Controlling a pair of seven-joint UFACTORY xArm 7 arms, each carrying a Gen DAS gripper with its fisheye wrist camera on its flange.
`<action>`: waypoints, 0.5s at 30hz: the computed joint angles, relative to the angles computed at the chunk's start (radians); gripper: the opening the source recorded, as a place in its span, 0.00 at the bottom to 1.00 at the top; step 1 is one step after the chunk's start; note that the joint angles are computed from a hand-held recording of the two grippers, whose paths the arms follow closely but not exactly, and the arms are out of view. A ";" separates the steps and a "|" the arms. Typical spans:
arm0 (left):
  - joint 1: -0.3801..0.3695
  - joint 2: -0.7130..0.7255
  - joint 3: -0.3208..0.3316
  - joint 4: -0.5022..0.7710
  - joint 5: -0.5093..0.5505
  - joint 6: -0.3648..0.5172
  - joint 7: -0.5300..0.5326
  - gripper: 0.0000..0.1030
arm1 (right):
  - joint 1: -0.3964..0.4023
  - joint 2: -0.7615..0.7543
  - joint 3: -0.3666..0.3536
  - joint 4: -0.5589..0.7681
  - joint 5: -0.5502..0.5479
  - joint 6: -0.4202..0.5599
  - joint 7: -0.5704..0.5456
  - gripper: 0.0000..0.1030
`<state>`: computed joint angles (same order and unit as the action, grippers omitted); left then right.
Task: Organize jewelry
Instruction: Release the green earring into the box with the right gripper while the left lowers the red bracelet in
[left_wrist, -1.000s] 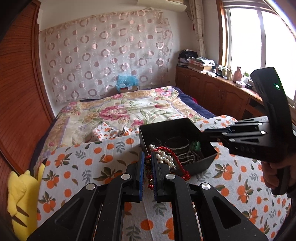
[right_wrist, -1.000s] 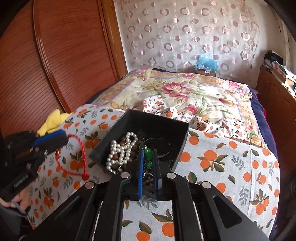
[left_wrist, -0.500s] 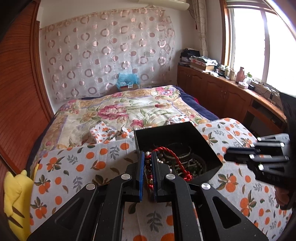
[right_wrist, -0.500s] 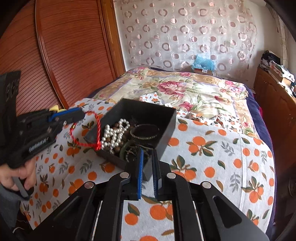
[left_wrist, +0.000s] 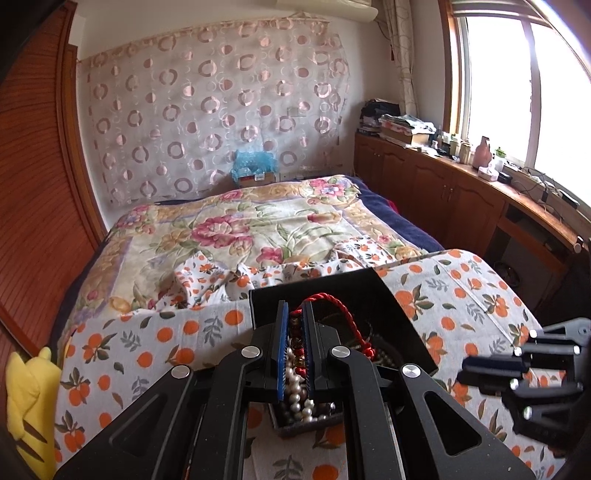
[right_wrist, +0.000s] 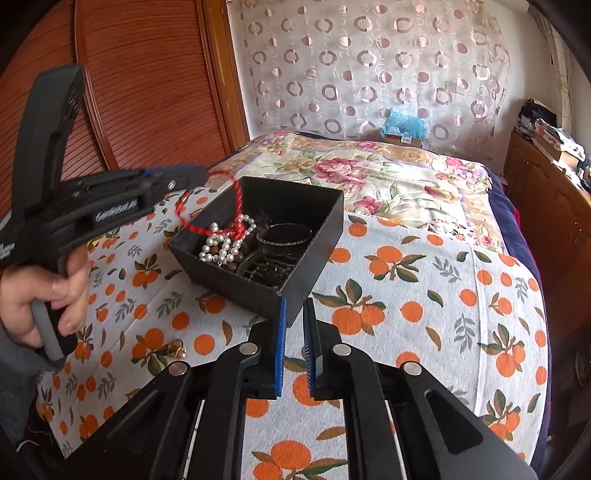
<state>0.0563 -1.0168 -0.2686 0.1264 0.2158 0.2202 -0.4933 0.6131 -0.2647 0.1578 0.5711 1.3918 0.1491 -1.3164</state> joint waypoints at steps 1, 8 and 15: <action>0.003 0.010 -0.004 0.007 -0.001 0.003 -0.004 0.08 | 0.000 -0.003 0.003 -0.005 -0.003 -0.002 0.003 0.10; -0.037 -0.051 0.023 -0.020 -0.005 0.059 0.006 0.54 | 0.030 -0.029 0.006 -0.030 0.027 -0.018 -0.020 0.10; -0.121 -0.281 0.057 -0.118 -0.018 0.213 0.041 0.81 | 0.039 -0.048 0.032 -0.045 0.095 -0.010 -0.070 0.10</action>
